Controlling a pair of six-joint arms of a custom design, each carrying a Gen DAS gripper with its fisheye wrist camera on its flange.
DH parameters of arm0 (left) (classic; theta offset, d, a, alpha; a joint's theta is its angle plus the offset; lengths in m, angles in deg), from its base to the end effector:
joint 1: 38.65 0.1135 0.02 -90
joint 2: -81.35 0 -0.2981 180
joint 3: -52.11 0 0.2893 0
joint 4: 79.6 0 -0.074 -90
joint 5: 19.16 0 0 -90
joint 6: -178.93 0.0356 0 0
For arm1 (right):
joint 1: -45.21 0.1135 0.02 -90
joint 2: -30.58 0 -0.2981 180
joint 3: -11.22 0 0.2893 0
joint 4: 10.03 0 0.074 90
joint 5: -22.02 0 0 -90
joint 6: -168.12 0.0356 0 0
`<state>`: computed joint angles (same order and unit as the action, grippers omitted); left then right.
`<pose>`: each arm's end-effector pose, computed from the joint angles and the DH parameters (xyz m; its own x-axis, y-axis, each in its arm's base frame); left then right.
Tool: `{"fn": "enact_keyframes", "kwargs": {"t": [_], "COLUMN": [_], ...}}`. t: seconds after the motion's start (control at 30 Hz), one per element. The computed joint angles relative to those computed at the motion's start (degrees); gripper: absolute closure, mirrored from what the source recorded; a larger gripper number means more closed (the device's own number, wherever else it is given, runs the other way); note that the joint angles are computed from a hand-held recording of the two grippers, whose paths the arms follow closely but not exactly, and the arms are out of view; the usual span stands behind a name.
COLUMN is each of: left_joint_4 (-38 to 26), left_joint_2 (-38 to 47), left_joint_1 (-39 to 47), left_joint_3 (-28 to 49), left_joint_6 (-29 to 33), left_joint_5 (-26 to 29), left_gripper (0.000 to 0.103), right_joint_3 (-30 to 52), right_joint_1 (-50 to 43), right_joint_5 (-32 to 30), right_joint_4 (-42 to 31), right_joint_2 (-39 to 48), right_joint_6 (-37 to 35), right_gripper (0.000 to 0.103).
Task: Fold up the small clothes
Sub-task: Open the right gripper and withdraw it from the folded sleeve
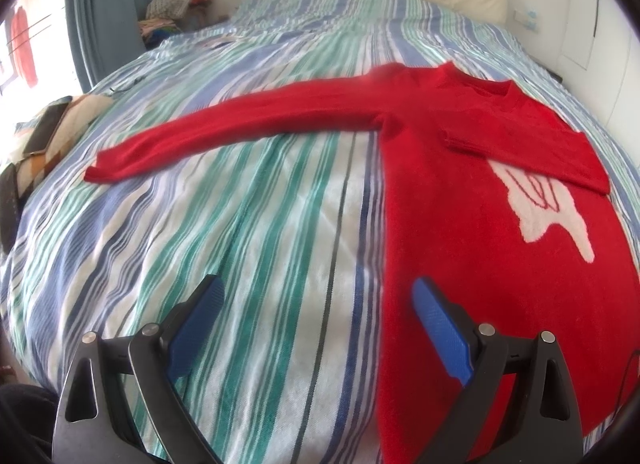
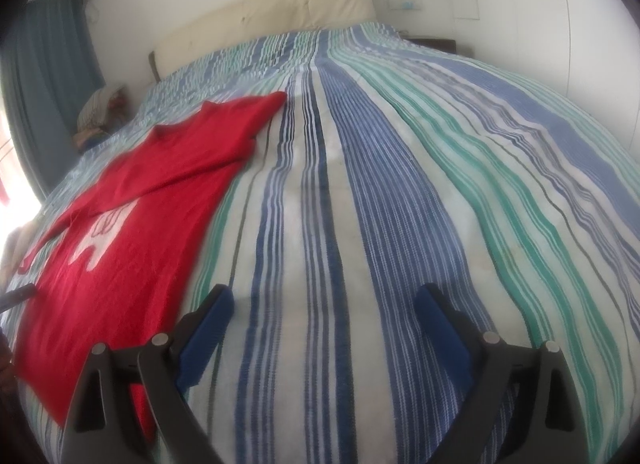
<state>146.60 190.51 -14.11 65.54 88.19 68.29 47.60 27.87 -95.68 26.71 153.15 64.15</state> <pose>0.1450 0.0679 0.0239 -0.6863 -0.3275 -0.6494 -0.4501 0.8926 0.0255 0.2610 -0.0642 -0.0041 -0.6979 -0.0060 -0.7162 -0.1990 0.9622 0.1858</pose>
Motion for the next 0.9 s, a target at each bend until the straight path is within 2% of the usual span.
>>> {"fn": "enact_keyframes", "kwargs": {"t": [0.77, 0.83, 0.9], "left_joint_4": [-1.39, -2.9, -7.11], "left_joint_2": [-2.18, -2.28, -3.16], "left_joint_1": [1.84, 2.8, 4.38], "left_joint_3": [-0.4, 0.11, 1.49], "left_joint_6": [0.84, 1.39, 2.52], "left_joint_5": [1.27, 3.01, 5.34], "left_gripper": [0.007, 0.006, 0.006], "right_joint_3": [-0.04, -0.05, -0.07], "right_joint_1": [-0.11, -0.12, -0.11], "right_joint_5": [0.0, 0.0, 0.07], "right_joint_4": [-0.31, -0.35, -0.41], "right_joint_2": [-0.22, -0.26, -0.32], "right_joint_6": [-0.23, -0.24, -0.28], "right_gripper": [0.01, 0.01, 0.01]}}
